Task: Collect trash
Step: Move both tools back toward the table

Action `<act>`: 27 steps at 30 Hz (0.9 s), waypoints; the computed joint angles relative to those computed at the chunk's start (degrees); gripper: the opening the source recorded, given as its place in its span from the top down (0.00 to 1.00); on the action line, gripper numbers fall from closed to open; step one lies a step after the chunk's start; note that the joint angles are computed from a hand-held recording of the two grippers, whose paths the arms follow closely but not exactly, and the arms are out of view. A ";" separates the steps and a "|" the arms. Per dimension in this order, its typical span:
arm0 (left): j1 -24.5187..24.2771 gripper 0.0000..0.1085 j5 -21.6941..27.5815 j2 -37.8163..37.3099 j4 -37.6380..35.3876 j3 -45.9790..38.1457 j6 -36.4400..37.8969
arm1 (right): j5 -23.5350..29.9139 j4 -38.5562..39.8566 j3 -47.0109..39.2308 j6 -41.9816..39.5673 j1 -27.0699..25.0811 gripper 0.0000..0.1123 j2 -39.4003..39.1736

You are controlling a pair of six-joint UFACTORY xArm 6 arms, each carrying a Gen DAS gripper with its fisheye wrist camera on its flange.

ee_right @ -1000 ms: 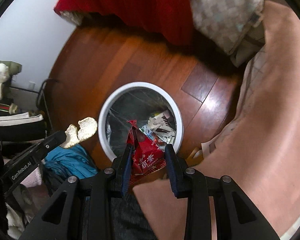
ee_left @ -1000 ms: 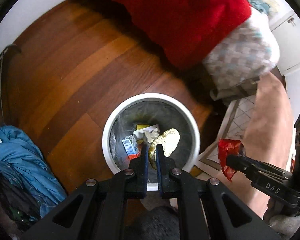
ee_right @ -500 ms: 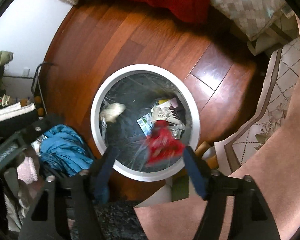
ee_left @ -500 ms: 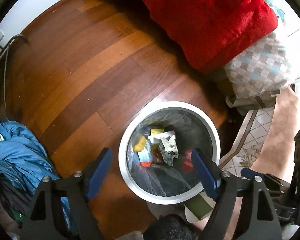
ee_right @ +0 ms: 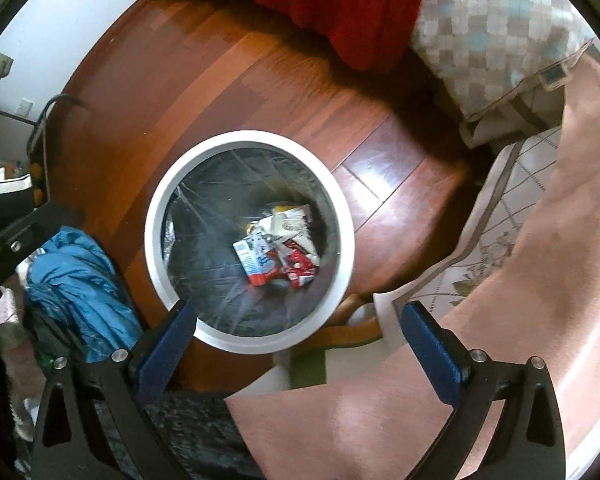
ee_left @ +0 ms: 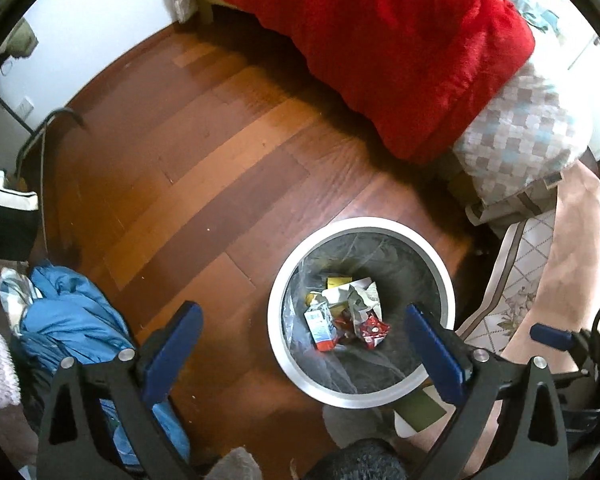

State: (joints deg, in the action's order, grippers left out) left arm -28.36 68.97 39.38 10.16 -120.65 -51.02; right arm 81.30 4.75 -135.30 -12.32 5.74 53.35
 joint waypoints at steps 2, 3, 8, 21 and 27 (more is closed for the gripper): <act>-0.49 0.05 -0.40 -1.19 0.61 1.30 -0.27 | -1.07 -0.07 2.17 0.23 -0.09 0.08 -1.58; -0.76 0.05 -0.25 -1.56 0.99 1.58 -0.38 | -1.85 0.08 3.78 0.25 -0.21 0.08 -2.77; -2.30 0.05 -0.23 -4.43 3.07 3.88 -0.56 | -5.85 0.52 11.71 0.43 -0.58 0.08 -8.78; -6.27 0.05 0.43 -12.01 9.30 6.60 -3.96 | -13.60 4.38 28.43 -2.54 -1.87 0.08 -25.83; -9.41 0.05 7.02 -11.41 14.37 -1.09 -4.59 | -15.00 11.05 34.08 -4.80 -3.92 0.08 -33.51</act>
